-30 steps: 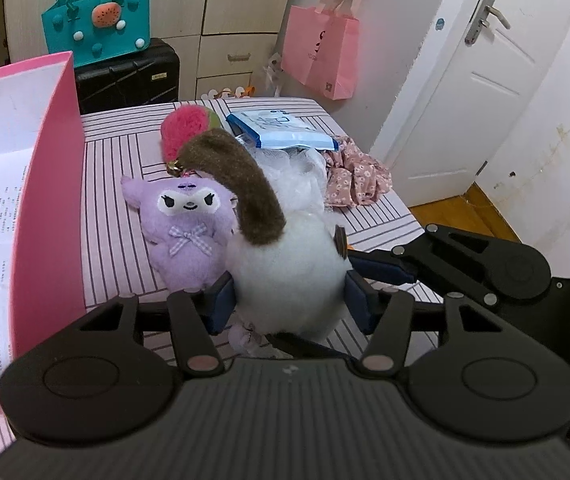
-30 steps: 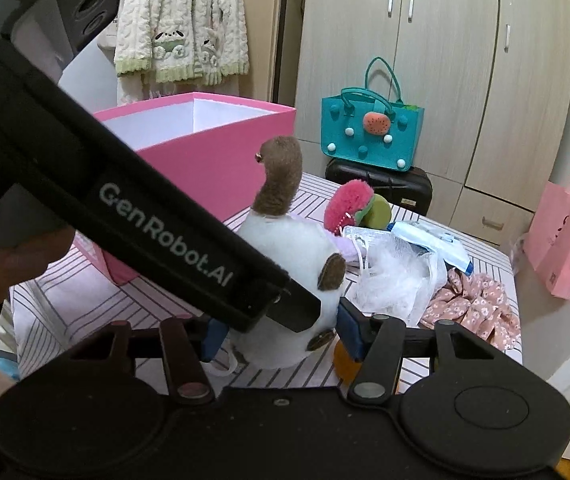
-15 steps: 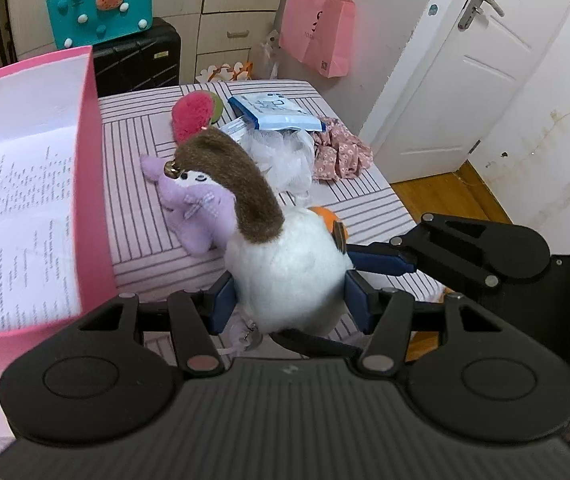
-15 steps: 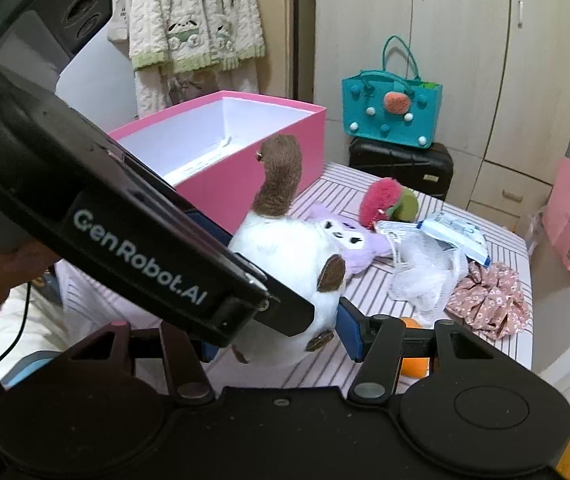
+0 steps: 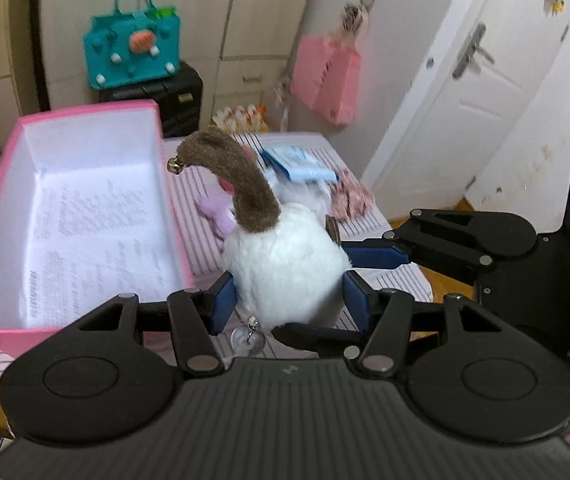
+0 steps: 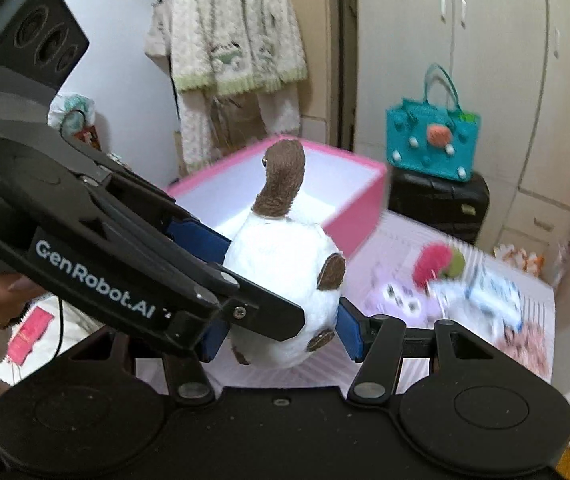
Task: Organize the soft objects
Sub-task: 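Carry the white plush into the pink box and open the left gripper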
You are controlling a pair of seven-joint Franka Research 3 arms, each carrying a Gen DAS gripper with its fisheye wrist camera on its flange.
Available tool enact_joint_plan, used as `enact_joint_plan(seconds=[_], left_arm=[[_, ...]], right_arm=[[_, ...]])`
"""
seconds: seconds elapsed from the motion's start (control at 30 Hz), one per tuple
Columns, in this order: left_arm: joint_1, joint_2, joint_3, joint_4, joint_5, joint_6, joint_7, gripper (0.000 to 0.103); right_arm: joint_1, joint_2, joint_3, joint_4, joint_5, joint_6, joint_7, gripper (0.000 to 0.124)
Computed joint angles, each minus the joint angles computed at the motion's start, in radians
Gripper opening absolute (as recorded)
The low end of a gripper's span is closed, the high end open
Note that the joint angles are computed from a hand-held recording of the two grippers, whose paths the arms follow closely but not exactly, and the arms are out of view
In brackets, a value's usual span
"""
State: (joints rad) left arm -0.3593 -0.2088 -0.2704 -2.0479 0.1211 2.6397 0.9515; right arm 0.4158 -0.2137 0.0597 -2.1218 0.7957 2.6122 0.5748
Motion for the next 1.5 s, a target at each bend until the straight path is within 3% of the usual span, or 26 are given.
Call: enact_joint_plan(seconds=[0.27, 0.6, 0.83, 1.0, 1.2, 1.37, 1.5], left_arm=[[0.036, -0.081, 0.047, -0.062, 0.011, 0.051, 0.019, 0.056], [0.102, -0.023, 0.109, -0.013, -0.080, 0.008, 0.089, 0.056], [0.144, 0.080, 0.137, 0.034, -0.223, -0.076, 0.164, 0.056], [0.173, 0.119, 0.127, 0.043, -0.284, -0.137, 0.220, 0.056], [0.197, 0.127, 0.110, 0.050, -0.232, -0.177, 0.213, 0.056], [0.195, 0.092, 0.098, 0.007, -0.118, -0.148, 0.243, 0.028], [0.196, 0.098, 0.106, 0.003, -0.145, -0.149, 0.246, 0.024]], right_arm=[[0.041, 0.080, 0.030, 0.115, 0.038, 0.049, -0.053, 0.062], [0.015, 0.334, 0.084, 0.431, -0.074, -0.097, 0.086, 0.062], [-0.001, 0.533, 0.114, 0.638, -0.192, -0.235, 0.198, 0.062], [-0.024, 0.615, 0.129, 0.717, -0.211, -0.347, 0.218, 0.060], [-0.006, 0.658, 0.131, 0.753, -0.262, -0.353, 0.218, 0.059], [-0.006, 0.697, 0.131, 0.806, -0.294, -0.393, 0.232, 0.057], [0.003, 0.756, 0.132, 0.892, -0.317, -0.455, 0.252, 0.055]])
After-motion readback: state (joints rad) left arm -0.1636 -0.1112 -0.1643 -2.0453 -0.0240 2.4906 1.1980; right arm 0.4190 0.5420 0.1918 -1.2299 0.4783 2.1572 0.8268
